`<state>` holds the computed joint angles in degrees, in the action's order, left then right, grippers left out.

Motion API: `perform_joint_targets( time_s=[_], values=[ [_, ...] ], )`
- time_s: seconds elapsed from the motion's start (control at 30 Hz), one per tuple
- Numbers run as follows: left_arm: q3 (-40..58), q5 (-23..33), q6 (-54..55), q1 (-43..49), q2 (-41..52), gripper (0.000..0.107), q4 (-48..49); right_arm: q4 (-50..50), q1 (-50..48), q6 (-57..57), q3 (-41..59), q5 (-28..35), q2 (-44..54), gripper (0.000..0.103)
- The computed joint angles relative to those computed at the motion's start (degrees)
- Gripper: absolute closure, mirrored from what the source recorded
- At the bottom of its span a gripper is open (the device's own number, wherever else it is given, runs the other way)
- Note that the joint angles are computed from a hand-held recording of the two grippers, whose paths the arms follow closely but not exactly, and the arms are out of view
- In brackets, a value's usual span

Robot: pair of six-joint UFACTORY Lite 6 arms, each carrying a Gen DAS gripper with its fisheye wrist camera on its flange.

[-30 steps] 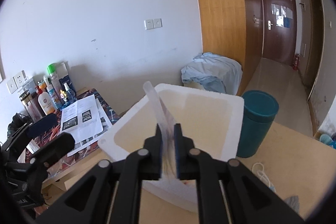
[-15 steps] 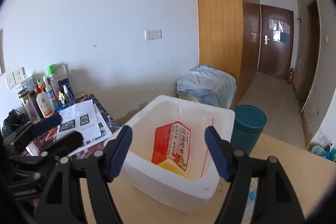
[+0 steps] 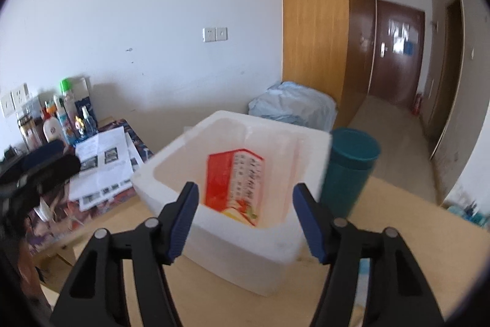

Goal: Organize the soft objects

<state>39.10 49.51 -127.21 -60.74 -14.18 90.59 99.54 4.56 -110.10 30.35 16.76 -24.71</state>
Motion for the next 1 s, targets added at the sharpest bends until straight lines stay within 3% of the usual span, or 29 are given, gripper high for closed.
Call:
perform_joint_targets(
  time_s=[0.17, 0.37, 0.5, 0.8, 0.9, 1.0],
  values=[
    [-1.56, 0.29, -1.89, -1.01, -2.41, 0.022, 0.95, -5.07, -8.15, 2.77, -3.24, 5.68, -4.04, 0.034],
    [-1.98, 1.09, -2.09, -2.55, -3.39, 0.022, 0.78, -6.11, -10.39, 4.79, -0.72, 12.18, 5.62, 0.034],
    [-2.43, 2.66, -1.16, -3.94, -4.41, 0.022, -0.26, -1.76, -6.85, 1.15, -2.71, 9.95, 4.57, 0.033],
    [-3.02, 5.63, -0.55, -7.18, -5.62, 0.022, -2.40, -7.56, -6.60, 6.91, -4.93, 13.12, -0.45, 0.034],
    [-3.18, 5.08, -0.52, -7.47, -5.33, 0.021, -2.92, -8.76, -7.91, 7.82, -6.16, 11.00, -3.54, 0.033],
    [-3.14, 2.86, -1.47, -7.56, -4.35, 0.021, -2.59, -12.74, -12.23, 10.75, -7.58, 13.56, -6.71, 0.033]
  ],
)
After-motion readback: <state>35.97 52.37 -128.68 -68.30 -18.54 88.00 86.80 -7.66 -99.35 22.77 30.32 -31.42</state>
